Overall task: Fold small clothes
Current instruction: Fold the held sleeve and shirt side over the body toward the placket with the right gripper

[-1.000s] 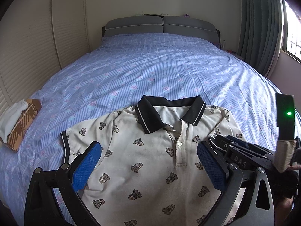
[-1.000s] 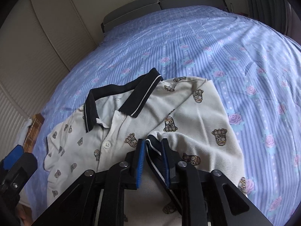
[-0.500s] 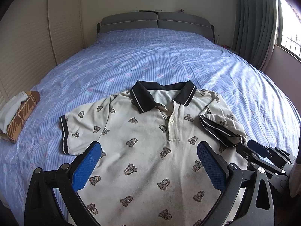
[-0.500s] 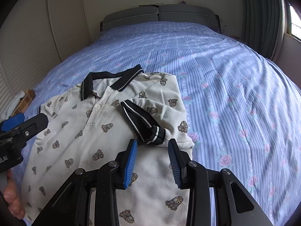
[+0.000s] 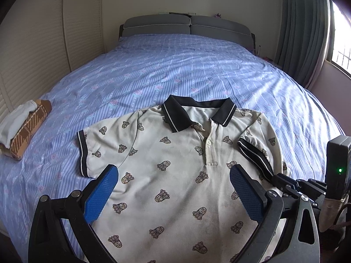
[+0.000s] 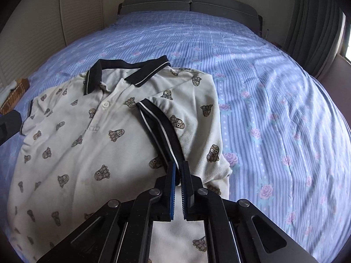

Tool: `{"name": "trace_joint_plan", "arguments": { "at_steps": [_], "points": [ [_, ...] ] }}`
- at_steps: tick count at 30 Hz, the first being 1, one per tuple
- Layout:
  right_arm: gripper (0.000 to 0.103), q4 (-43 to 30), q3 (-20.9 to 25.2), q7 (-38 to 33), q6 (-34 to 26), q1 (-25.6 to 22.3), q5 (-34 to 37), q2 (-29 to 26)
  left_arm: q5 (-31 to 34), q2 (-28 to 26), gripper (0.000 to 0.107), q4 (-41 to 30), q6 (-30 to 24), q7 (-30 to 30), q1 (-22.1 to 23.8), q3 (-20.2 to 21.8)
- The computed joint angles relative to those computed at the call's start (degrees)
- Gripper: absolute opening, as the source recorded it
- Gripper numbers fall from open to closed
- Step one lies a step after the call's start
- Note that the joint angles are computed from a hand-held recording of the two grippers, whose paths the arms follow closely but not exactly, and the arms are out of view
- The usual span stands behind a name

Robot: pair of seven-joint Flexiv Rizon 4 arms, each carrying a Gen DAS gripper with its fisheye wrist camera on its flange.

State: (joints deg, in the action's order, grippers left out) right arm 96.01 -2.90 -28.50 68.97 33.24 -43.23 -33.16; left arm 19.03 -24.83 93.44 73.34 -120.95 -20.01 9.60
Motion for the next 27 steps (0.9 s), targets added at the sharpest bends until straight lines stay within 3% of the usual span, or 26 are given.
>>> {"name": "trace_joint_plan", "arguments": {
  "at_steps": [3, 8, 10, 12, 14, 20, 22, 23, 24, 27],
  "points": [
    [0.005, -0.35, 1.83, -1.36, -0.41, -1.1, 3.03, -0.95, 0.13, 0.05, 0.103, 0.1, -0.2, -0.05, 0.0, 0.07],
    [0.008, 0.45, 0.82, 0.23, 2.03, -0.5, 4.43, -0.74, 0.28, 0.18, 0.103, 0.16, -0.68, 0.13, 0.17, 0.03],
    [0.019, 1.56, -1.31, 2.19, 5.2, 0.68, 2.48, 0.21, -0.16, 0.22, 0.103, 0.4, -0.35, 0.15, 0.62, -0.29],
    [0.039, 2.51, -5.61, 5.91, 8.04, 3.15, -2.1, 1.18, -0.3, 0.32, 0.103, 0.61, -0.18, -0.04, 0.67, -0.26],
    [0.044, 1.41, -7.26, 7.47, 9.26, 3.58, -5.09, 0.91, -0.33, 0.32, 0.103, 0.65, -0.13, -0.05, 0.72, -0.22],
    [0.041, -10.74, 0.87, -4.39, 4.65, -2.04, 3.7, -6.01, -0.31, 0.12, 0.103, 0.43, -0.36, -0.13, 0.71, -0.1],
    [0.031, -14.98, 5.33, -10.05, 2.11, -4.45, 9.11, -8.61, -0.32, -0.02, 0.103, 0.28, -0.55, -0.3, 0.71, 0.0],
    [0.019, -16.04, 6.92, -11.6, 1.16, -5.27, 11.62, -9.25, -0.47, -0.08, 0.103, 0.23, -0.68, -0.17, 0.84, -0.12],
    [0.015, -16.02, 7.64, -11.99, 1.45, -5.71, 13.7, -9.34, -0.69, -0.15, 0.103, 0.26, -0.66, 0.04, 1.06, -0.3],
    [0.015, -11.07, 5.22, -9.74, 6.63, -4.37, 16.84, -6.94, -0.8, -0.24, 0.103, 0.41, -0.33, 0.08, 1.13, -0.25]
  ]
}}
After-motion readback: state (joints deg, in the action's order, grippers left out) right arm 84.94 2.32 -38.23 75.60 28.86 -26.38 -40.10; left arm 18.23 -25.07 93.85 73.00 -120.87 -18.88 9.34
